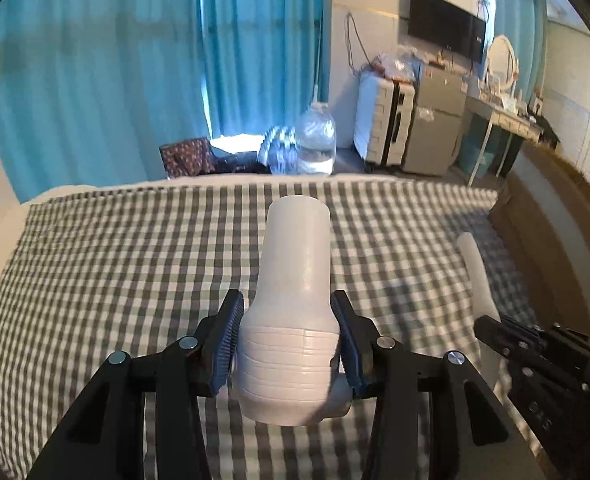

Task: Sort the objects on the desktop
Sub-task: 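Lift the hair dryer by body and cord and carry it over the box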

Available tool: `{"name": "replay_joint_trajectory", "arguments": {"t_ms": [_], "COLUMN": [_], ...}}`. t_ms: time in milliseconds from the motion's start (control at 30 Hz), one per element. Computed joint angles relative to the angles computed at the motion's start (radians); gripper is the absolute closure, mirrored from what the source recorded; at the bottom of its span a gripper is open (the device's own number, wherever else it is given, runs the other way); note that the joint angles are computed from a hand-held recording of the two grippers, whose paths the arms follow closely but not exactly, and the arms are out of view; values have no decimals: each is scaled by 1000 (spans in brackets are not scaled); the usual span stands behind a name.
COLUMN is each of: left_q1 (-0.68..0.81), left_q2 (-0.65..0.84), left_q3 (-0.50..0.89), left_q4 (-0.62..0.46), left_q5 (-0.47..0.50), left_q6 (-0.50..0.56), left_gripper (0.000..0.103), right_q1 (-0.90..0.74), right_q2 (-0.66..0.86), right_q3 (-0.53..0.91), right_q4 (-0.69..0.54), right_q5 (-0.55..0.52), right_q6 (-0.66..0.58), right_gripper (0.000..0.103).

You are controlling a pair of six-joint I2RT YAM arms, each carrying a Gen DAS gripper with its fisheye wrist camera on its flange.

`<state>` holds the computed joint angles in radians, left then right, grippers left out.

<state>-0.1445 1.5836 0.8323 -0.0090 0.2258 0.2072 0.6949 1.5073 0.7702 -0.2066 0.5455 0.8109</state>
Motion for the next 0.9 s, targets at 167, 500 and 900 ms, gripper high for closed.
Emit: {"name": "replay_joint_trajectory", "arguments": {"t_ms": [167,500,900], "left_q1": [9,20,-139], "left_q2": [-196,-458,-660], "left_q3": [-87,-44,-25], "left_q4": [-15,-225,-369], "left_q5": [-9,15,-40], "left_q6": [-11,-74,-167], "left_gripper": [57,57,57], "right_q1": [28,201,348], "right_q2": [-106,-322,-473], "right_q3": [-11,27,134], "right_q4": [-69,-340,-666], "right_q5": [44,246,414], "right_q6": [-6,36,135], "right_gripper": [95,95,94]}}
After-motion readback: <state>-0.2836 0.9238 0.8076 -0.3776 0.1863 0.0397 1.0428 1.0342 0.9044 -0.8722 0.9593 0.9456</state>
